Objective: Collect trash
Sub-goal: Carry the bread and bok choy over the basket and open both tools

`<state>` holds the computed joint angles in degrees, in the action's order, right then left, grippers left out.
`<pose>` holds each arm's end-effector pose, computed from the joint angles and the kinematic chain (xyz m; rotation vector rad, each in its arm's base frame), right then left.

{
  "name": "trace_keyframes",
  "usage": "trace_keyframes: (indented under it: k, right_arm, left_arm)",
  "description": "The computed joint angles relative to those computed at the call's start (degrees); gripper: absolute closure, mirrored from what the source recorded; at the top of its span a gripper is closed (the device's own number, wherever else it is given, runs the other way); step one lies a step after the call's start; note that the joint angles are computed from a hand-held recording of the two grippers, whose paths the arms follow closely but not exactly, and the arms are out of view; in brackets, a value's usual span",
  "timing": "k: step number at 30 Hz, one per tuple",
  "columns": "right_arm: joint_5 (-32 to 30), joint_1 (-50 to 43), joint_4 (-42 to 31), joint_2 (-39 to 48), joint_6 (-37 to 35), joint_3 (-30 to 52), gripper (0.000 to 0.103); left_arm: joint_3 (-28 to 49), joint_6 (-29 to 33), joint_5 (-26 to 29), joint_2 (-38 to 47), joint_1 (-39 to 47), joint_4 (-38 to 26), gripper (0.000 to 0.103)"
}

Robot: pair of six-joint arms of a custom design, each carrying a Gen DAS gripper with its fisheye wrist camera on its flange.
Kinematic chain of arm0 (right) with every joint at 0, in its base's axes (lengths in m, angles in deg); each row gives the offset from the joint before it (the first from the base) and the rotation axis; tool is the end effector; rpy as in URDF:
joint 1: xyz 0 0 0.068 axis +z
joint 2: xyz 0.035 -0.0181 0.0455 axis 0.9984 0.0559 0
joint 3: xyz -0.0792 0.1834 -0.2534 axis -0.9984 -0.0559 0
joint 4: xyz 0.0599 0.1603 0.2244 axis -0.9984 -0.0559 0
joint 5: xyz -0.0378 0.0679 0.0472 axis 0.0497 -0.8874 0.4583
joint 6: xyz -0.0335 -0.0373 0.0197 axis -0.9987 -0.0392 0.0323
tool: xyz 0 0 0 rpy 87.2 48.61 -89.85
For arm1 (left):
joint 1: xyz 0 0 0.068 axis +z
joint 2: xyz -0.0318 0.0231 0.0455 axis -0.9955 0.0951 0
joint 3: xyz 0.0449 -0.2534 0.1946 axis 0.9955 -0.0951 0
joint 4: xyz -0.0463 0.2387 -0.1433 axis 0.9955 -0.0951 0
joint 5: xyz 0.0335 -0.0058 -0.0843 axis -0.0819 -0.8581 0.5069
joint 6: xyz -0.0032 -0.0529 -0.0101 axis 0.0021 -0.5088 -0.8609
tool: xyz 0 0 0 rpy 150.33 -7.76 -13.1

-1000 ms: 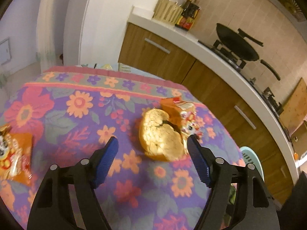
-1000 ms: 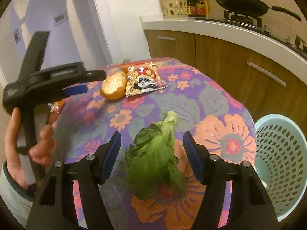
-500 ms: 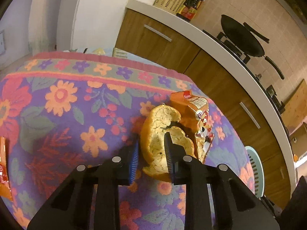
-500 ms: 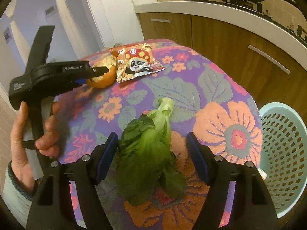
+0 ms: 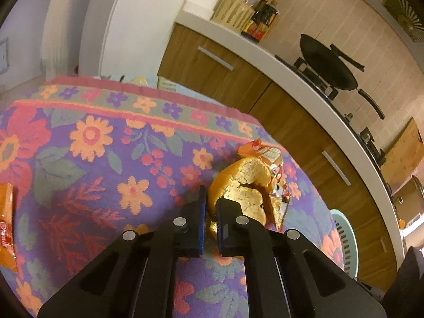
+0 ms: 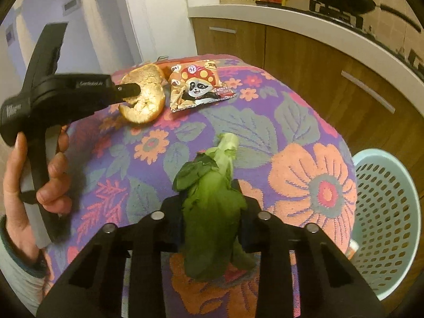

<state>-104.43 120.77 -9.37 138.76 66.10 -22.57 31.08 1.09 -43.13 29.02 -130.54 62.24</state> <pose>0.2255 0.1641 0.1785 -1.0546 2.2980 0.5330 0.1499 -0.1222 0.1851 -0.8702 2.0934 -0.2216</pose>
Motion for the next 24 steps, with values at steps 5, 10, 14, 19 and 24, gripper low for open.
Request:
trace_keyframes:
  k: [5, 10, 14, 19, 24]
  right_arm:
    - [-7.92, -4.44, 0.15, -0.34, 0.34, -0.31, 0.079]
    - [-13.38, -7.72, 2.91, -3.35, 0.08, -2.58, 0.079]
    - [-14.36, -11.15, 2.73, -6.73, -0.75, -4.2, 0.08]
    - [-20.1, -21.19, -0.86, -9.85, -3.78, -3.11, 0.08]
    - [-25.01, -32.09, -4.08, -8.44, -7.58, -0.11, 0.08]
  left_arm:
    - [1.92, -0.71, -3.2, -0.96, -3.89, -2.84, 0.099]
    - [6.46, -2.96, -8.24, -0.17, -10.94, -7.22, 0.099]
    - [12.03, -4.32, -11.45, 3.89, -16.14, -11.27, 0.099]
    - [18.71, -0.86, -12.05, 9.74, -18.04, -11.08, 0.099]
    - [24.33, 6.31, -10.02, 15.89, -17.06, -6.14, 0.099]
